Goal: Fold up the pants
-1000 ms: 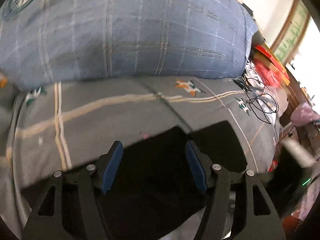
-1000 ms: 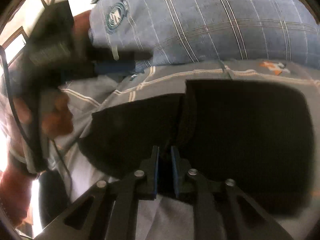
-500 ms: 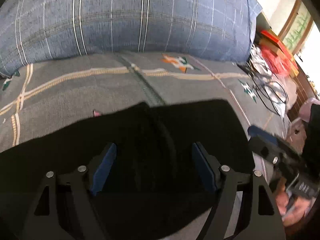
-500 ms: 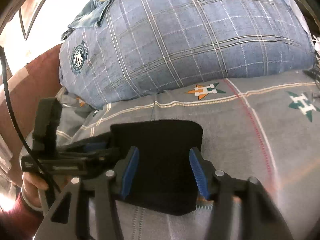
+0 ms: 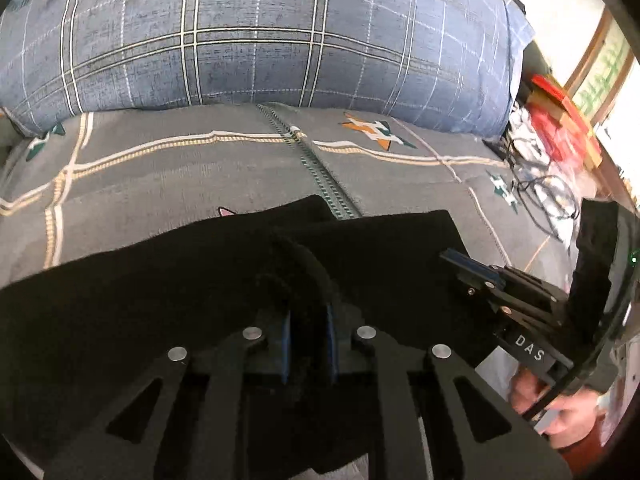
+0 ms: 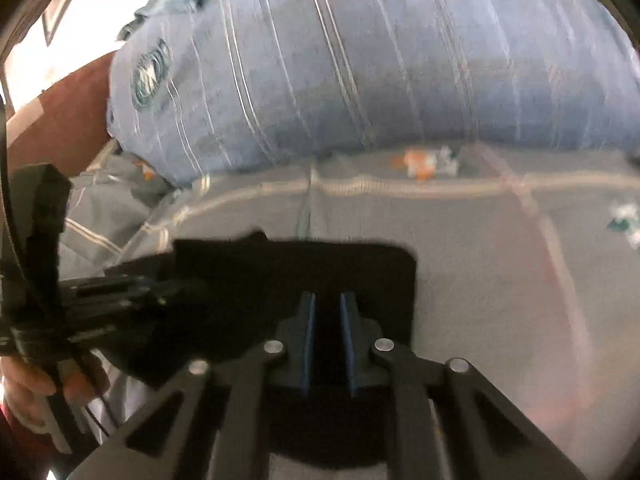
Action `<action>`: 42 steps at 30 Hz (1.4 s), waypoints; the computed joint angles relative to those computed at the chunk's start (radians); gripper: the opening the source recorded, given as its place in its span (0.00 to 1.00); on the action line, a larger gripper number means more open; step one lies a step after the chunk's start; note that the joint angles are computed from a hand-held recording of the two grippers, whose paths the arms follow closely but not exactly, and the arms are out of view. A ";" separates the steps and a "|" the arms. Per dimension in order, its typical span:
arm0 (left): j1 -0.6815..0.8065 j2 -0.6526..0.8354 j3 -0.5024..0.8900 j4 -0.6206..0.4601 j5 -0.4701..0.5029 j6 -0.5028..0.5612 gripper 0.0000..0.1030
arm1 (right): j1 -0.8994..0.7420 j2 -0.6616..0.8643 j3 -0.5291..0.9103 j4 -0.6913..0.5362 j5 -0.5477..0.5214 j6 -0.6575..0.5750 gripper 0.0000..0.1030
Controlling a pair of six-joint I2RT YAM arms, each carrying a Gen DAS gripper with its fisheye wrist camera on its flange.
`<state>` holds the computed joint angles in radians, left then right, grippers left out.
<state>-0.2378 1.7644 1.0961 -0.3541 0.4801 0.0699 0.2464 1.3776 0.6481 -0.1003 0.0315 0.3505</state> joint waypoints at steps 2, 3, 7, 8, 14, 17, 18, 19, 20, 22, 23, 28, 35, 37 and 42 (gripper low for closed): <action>-0.001 -0.008 -0.007 0.011 -0.006 -0.009 0.18 | 0.017 -0.006 0.026 -0.045 0.024 -0.003 0.11; -0.001 -0.016 -0.012 0.014 -0.010 -0.017 0.23 | 0.021 -0.015 0.035 -0.065 0.028 -0.007 0.14; 0.010 -0.056 -0.047 0.036 -0.056 -0.035 0.43 | 0.067 -0.110 0.046 -0.167 0.066 -0.014 0.16; 0.018 -0.062 -0.053 0.038 -0.050 -0.040 0.46 | 0.076 -0.127 0.039 -0.175 0.071 -0.009 0.17; 0.044 -0.119 -0.121 0.058 -0.089 -0.041 0.55 | 0.158 -0.079 -0.016 -0.104 0.137 0.026 0.27; 0.063 -0.146 -0.133 0.047 -0.075 -0.039 0.65 | 0.191 -0.068 0.050 -0.188 0.177 0.028 0.29; 0.072 -0.162 -0.141 0.046 -0.075 -0.040 0.68 | 0.198 -0.083 0.063 -0.199 0.162 0.027 0.29; 0.078 -0.175 -0.149 0.049 -0.077 -0.043 0.68 | 0.202 -0.093 0.069 -0.204 0.155 0.026 0.29; 0.088 -0.190 -0.158 0.050 -0.076 -0.041 0.69 | 0.219 -0.102 0.086 -0.216 0.161 0.027 0.32; 0.113 -0.214 -0.169 0.043 -0.070 -0.037 0.71 | 0.247 -0.099 0.107 -0.227 0.183 0.030 0.39; 0.129 -0.224 -0.173 0.035 -0.063 -0.031 0.72 | 0.267 -0.086 0.125 -0.235 0.198 0.032 0.41; 0.219 -0.283 -0.211 0.015 -0.036 0.006 0.75 | 0.333 -0.029 0.187 -0.256 0.261 0.064 0.41; 0.369 -0.306 -0.225 -0.018 0.023 0.057 0.79 | 0.392 0.057 0.254 -0.257 0.279 0.067 0.48; 0.410 -0.303 -0.225 -0.028 0.040 0.065 0.80 | 0.405 0.083 0.276 -0.253 0.277 0.063 0.48; 0.521 -0.256 -0.214 -0.072 0.115 0.093 0.82 | 0.420 0.145 0.330 -0.247 0.261 0.044 0.49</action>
